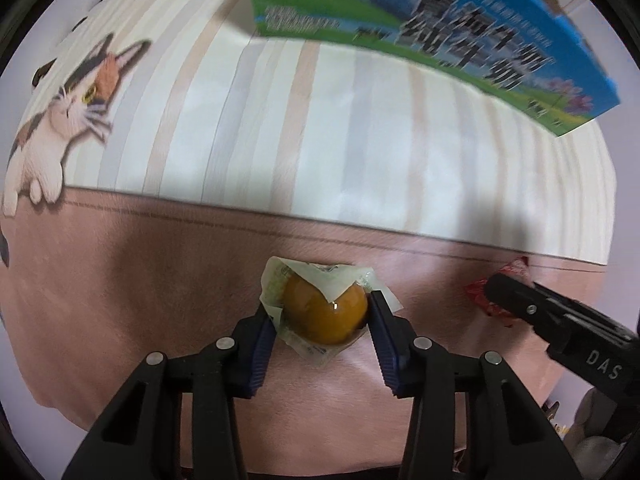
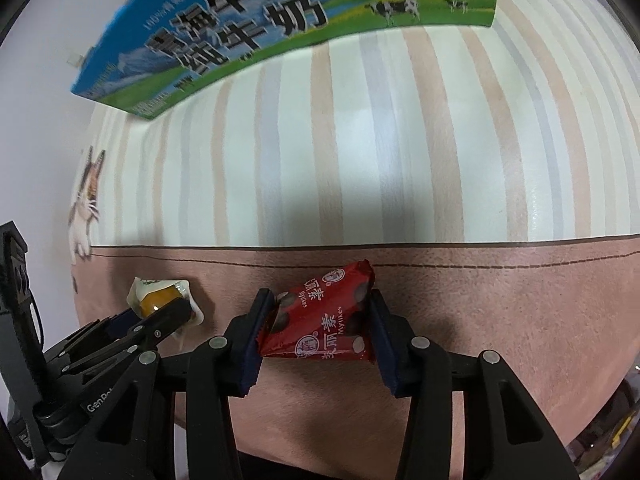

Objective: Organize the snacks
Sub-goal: 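Carry the egg and red candy into the box and open both tools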

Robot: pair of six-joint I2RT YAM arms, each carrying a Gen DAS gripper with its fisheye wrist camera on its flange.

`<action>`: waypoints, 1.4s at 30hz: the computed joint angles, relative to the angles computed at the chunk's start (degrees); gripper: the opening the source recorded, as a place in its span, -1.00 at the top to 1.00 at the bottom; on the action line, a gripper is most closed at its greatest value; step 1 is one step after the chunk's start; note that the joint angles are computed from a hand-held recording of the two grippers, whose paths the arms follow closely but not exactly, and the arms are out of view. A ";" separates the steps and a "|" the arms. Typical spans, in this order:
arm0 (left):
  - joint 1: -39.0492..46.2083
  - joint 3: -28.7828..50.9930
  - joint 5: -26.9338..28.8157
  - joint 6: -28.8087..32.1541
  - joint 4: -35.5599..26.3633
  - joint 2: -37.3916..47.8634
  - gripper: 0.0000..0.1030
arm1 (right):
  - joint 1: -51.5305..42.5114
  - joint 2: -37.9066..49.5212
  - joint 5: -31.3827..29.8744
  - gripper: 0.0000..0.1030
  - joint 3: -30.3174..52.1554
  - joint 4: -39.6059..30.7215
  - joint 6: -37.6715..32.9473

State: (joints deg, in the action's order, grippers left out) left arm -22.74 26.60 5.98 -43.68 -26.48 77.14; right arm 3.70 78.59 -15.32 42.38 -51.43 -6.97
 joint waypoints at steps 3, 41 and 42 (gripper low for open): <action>0.45 2.79 0.11 1.03 -4.10 -3.82 0.19 | -3.45 -0.94 -2.00 0.04 2.93 -3.70 -3.31; 17.83 98.97 7.93 22.26 -38.52 57.94 -0.22 | -2.04 58.57 6.03 -0.76 106.54 -33.73 4.14; 18.00 98.24 8.14 22.39 -37.76 57.81 -0.22 | -2.20 57.28 5.98 -0.76 103.94 -32.47 3.87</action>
